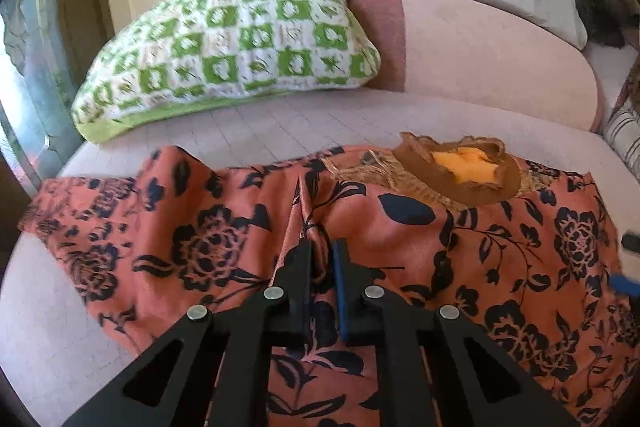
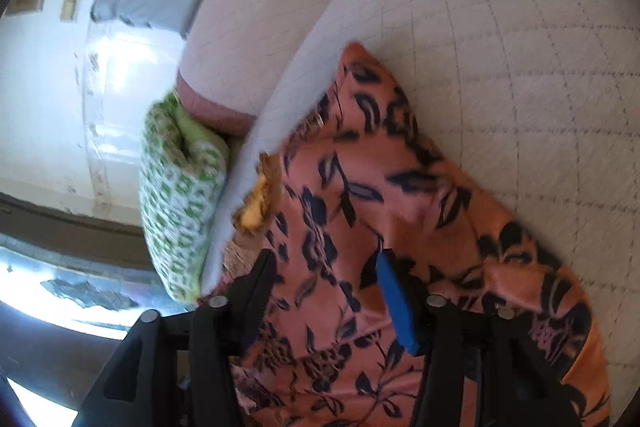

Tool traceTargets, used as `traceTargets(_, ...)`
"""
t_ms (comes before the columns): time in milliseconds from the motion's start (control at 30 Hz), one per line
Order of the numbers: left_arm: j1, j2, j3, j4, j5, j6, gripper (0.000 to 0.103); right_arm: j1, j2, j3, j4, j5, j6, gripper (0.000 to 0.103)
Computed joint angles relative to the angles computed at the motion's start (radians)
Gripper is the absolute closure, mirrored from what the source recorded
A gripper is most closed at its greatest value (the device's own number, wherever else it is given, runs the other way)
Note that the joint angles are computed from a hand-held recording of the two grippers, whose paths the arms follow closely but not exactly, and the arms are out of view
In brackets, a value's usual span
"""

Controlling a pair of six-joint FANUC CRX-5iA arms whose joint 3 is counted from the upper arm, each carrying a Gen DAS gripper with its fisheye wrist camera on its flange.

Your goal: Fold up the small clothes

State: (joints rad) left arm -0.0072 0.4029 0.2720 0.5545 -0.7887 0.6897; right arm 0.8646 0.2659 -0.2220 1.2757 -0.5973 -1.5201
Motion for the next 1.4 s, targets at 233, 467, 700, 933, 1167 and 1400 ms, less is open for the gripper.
traceTargets(233,-0.007,-0.023,0.011,-0.104,0.038,0.113,0.093,0.007,-0.006,0.006,-0.052,0.03,0.064,0.038)
traceTargets(467,-0.047,-0.119,-0.195,0.135,0.237,-0.144,0.029,0.074,0.014,0.108,-0.172,-0.182,0.321,0.038)
traceTargets(700,-0.096,-0.007,0.041,-0.306,-0.029,0.082,0.023,0.057,0.068,0.182,-0.326,-0.13,0.437,0.039)
traceTargets(933,-0.022,-0.003,0.094,-0.202,-0.075,0.151,0.023,0.049,0.1,0.229,-0.262,-0.114,0.391,0.038)
traceTargets(1167,0.131,0.062,0.245,-0.228,-0.12,0.415,0.02,0.083,0.195,0.404,-0.297,-0.19,0.611,0.035)
traceTargets(1400,0.27,0.323,0.625,-0.264,-0.394,0.735,0.02,0.093,0.256,0.497,-0.378,-0.205,0.727,0.035)
